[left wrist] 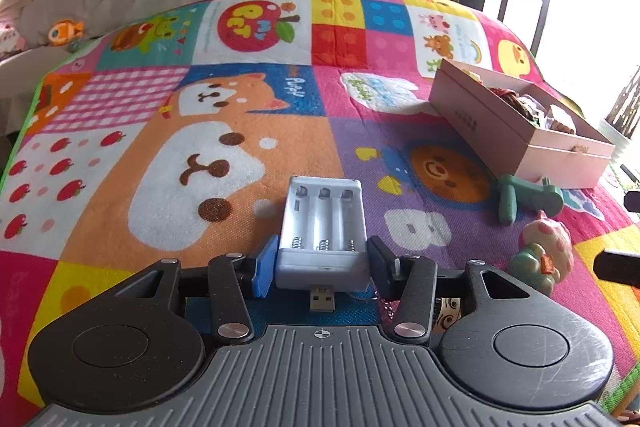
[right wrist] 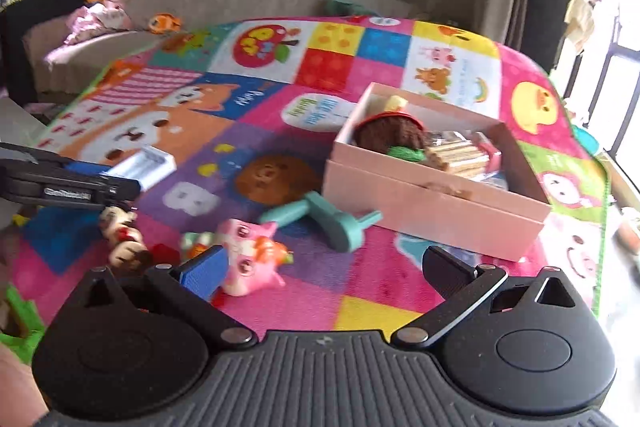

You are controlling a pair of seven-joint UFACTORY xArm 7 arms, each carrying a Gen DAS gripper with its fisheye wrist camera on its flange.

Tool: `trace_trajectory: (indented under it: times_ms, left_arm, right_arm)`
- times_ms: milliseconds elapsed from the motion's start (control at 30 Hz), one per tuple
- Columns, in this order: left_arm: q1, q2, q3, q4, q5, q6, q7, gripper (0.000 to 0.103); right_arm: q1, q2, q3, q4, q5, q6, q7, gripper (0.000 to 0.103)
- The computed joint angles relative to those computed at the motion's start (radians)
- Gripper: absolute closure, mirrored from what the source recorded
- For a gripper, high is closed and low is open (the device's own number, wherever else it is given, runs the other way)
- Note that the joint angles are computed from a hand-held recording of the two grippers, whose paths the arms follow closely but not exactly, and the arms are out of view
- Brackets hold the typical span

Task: Organize objects
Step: 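Lift the charger with the left gripper while the right grasps the pink pig toy, then lower the charger into the pink box with the left gripper while the right carries the pig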

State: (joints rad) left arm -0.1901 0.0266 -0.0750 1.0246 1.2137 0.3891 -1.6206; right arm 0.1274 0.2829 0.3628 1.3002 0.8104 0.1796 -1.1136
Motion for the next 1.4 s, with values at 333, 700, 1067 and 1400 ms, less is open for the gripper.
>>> trace_trajectory:
  times_ms: [333, 700, 1067, 1400]
  left_arm:
    - [0.001, -0.002, 0.0, -0.003, 0.007, -0.004, -0.009, 0.05]
    - [0.002, -0.002, -0.001, -0.003, 0.011, -0.003, -0.011, 0.05]
    - [0.004, 0.038, 0.004, 0.134, -0.149, -0.123, 0.158, 0.051]
    - [-0.152, 0.582, 0.029, 0.881, -0.423, -0.033, 0.423, 0.05]
  right_arm:
    - [0.056, 0.015, -0.005, -0.002, -0.01, 0.038, -0.085, 0.009]
    - [0.102, 0.11, -0.038, 0.074, -0.277, 0.0, 0.157, 0.031]
    - [-0.2, -0.052, 0.16, -0.031, 0.234, -0.099, -0.21, 0.032]
    - [-0.222, -0.054, 0.109, -0.001, 0.572, -0.142, -0.425, 0.032]
